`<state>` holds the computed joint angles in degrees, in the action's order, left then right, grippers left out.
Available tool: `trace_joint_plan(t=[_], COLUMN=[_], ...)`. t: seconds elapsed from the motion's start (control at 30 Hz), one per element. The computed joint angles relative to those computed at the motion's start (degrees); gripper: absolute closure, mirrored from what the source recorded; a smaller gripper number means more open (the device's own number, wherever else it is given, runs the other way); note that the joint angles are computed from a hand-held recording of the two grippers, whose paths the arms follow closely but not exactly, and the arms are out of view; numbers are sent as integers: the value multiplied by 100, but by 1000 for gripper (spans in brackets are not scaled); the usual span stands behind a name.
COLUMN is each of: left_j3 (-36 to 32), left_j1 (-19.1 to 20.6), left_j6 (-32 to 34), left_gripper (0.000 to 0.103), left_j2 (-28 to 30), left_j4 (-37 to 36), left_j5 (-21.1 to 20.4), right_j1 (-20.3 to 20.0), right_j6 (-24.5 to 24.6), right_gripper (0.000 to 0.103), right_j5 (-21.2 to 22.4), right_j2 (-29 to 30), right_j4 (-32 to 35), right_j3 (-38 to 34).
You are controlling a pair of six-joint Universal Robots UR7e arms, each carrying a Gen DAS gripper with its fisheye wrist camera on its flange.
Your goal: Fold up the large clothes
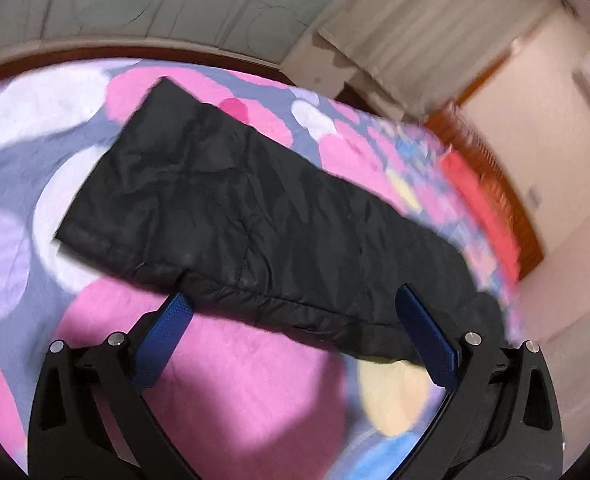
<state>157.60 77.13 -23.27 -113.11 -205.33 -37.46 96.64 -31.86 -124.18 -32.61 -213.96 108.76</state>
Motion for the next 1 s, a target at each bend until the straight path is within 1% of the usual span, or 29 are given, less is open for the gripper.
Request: trace_joint_plan(t=[0.1, 0.13, 0.17, 0.2, 0.3, 0.33, 0.4, 0.43, 0.47, 0.5, 0.53, 0.57, 0.6, 0.67, 0.7, 0.73, 0.8, 0.83, 0.93, 0.97, 1.0], left_j3=[337, 342, 306, 220, -387, -488, -554, -533, -502, -442, -372, -345, -306, -347, -360, -387, -422, -431, -412, -429, -457], left_j1=[-441, -375, -225, -57, 795, 900, 948, 945, 902, 840, 800, 825, 853, 960, 994, 1028, 939, 766, 98, -159, -501], left_j6=[-393, -379, -327, -272, 26, 117, 264, 282, 257, 172, 98, 73, 80, 136, 181, 219, 335, 482, 1050, 1279, 1582], left_gripper=[2, 2, 2, 2, 2, 2, 2, 5, 19, 28, 43, 52, 56, 72, 76, 83, 86, 89, 92, 93, 93], left_j2=[-408, -341, -229, -143, 194, 228, 267, 269, 252, 186, 147, 150, 143, 187, 211, 244, 274, 286, 278, 305, 357], left_j4=[-253, -453, -730, -810, -428, -332, -400, -492, -514, -420, -406, -468, -528, -573, -610, -637, -648, -702, -937, -1066, -1239], left_j5=[610, 589, 494, 386, -282, -366, -453, -478, -387, -232, -155, -167, -177, -298, -335, -392, -281, -76, 549, 750, 1004], right_j1=[3, 2, 2, 3, 5, 5, 10, 11, 6, 6, 12, 17, 17, 17, 18, 16, 20, 17, 18, 18, 20], right_j6=[-8, -12, -5, -3, -3, -8, -13, -19, -29, -29, -24, -27, -27, -25, -26, -32, -32, -39, -34, -32, -32], right_gripper=[36, 36, 36, 36, 36, 36, 36, 36, 36, 36, 36, 36, 36, 36, 36, 36, 36, 36, 36, 36, 36], right_j5=[-5, -4, -1, 0, -2, -3, -6, -8, -7, -7, -13, -20, -19, -16, -17, -17, -21, -19, -18, -14, -12], right_j2=[-9, -9, -3, 0, 8, 7, 3, -6, -17, -17, -5, -9, -8, -8, -5, -10, 0, -4, 4, 7, -5], right_j4=[5, 2, -3, -7, -21, -25, -27, -17, -2, -2, -18, -13, -16, -17, -23, -18, -36, -33, -47, -57, -38], right_j3=[-3, -3, -1, -1, 0, 0, -2, -10, -19, -19, -12, -17, -16, -15, -14, -18, -14, -16, -9, -6, -14])
